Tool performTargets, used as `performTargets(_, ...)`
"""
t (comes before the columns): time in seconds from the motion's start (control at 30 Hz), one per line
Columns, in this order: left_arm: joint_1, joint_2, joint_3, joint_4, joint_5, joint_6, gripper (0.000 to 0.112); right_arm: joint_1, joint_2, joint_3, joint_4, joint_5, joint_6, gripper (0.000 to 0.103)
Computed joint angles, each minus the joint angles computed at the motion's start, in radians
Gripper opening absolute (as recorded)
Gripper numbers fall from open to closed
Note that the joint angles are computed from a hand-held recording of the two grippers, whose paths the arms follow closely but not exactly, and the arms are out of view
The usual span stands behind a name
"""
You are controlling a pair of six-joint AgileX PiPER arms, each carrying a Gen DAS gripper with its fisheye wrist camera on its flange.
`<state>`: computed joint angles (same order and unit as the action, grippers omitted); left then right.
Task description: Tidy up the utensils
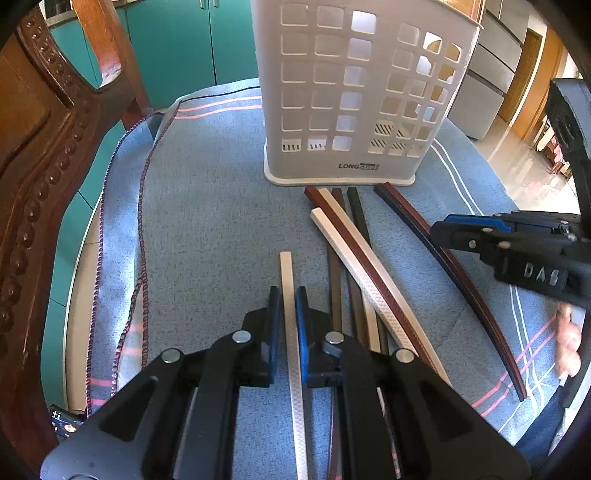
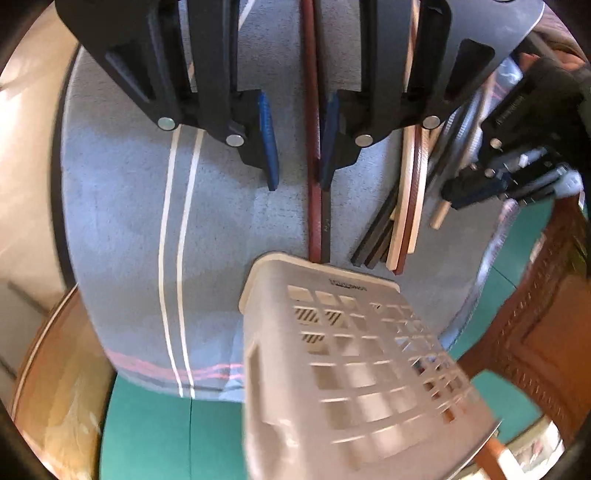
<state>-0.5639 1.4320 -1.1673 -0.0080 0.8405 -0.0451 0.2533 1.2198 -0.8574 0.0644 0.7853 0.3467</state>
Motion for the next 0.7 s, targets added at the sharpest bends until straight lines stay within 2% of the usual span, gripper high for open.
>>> performTargets(0.13,0.004,0.001,0.001,-0.006,-0.001,0.005,0.01,-0.05,-0.024,0.027,0.136,0.003,-0.15,0.024)
performTargets(0.23,-0.002,-0.002,0.004,0.005,-0.003,-0.004,0.01,0.053,-0.02,0.021,-0.021,-0.009,-0.017,0.024)
performTargets(0.27,-0.006,0.0,0.004,0.01,-0.005,-0.008,0.01,0.069,-0.013,0.017,-0.049,-0.004,0.016,0.018)
performTargets(0.3,-0.006,-0.001,0.005,0.012,-0.006,-0.008,0.01,0.064,-0.006,0.014,-0.036,-0.004,0.02,0.013)
performTargets(0.33,-0.006,-0.002,0.007,0.012,-0.008,-0.005,0.01,0.055,0.0,0.014,-0.001,-0.007,0.003,0.012)
performTargets(0.43,0.002,-0.004,0.01,-0.001,-0.011,0.011,0.01,-0.042,-0.027,0.027,0.179,0.026,-0.159,0.012)
performTargets(0.57,0.001,-0.007,0.012,0.006,-0.008,0.006,0.011,-0.229,-0.119,0.051,0.419,0.131,-0.418,0.012)
performTargets(0.63,-0.005,-0.006,0.011,0.017,-0.006,-0.004,0.011,-0.259,-0.135,0.061,0.406,0.136,-0.428,0.012)
performTargets(0.7,-0.008,-0.006,0.009,0.025,-0.005,-0.014,0.016,-0.264,-0.139,0.067,0.326,0.118,-0.358,0.014)
